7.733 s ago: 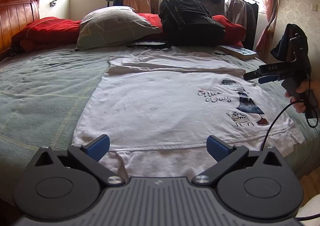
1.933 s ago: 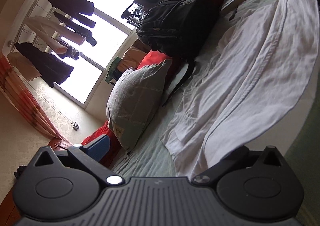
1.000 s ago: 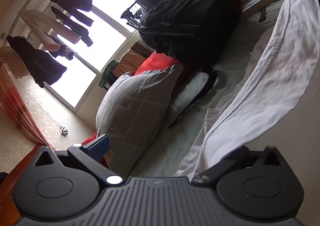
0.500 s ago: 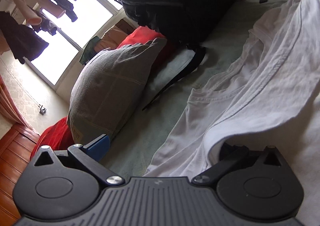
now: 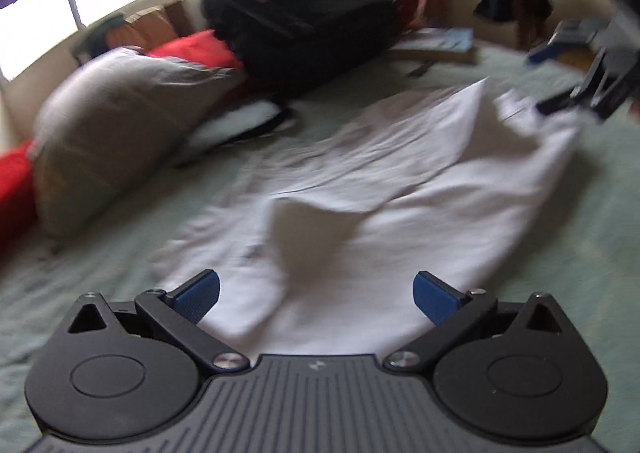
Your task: Fold clothes
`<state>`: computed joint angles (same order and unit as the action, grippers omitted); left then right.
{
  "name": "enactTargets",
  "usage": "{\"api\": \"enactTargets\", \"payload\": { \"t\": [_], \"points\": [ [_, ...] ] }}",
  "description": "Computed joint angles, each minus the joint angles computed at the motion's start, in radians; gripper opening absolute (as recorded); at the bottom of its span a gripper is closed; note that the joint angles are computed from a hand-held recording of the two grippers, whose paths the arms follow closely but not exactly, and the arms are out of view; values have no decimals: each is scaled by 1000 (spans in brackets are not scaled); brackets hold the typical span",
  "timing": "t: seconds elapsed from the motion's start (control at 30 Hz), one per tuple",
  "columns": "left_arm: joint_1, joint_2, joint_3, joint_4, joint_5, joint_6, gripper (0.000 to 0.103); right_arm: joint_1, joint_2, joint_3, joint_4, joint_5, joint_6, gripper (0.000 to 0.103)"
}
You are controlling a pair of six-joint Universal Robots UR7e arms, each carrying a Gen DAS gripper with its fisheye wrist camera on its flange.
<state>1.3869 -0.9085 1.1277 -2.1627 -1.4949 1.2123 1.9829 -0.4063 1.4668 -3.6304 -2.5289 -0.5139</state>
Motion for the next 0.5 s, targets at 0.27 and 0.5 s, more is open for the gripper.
{"api": "enactTargets", "payload": {
  "t": [0.27, 0.5],
  "points": [
    [10, 124, -192, 320, -129, -234, 102, -86, -99, 129, 175, 462, 339, 103],
    [14, 249, -385, 417, -144, -376, 102, -126, -72, 39, 285, 494, 457, 103]
  ]
}}
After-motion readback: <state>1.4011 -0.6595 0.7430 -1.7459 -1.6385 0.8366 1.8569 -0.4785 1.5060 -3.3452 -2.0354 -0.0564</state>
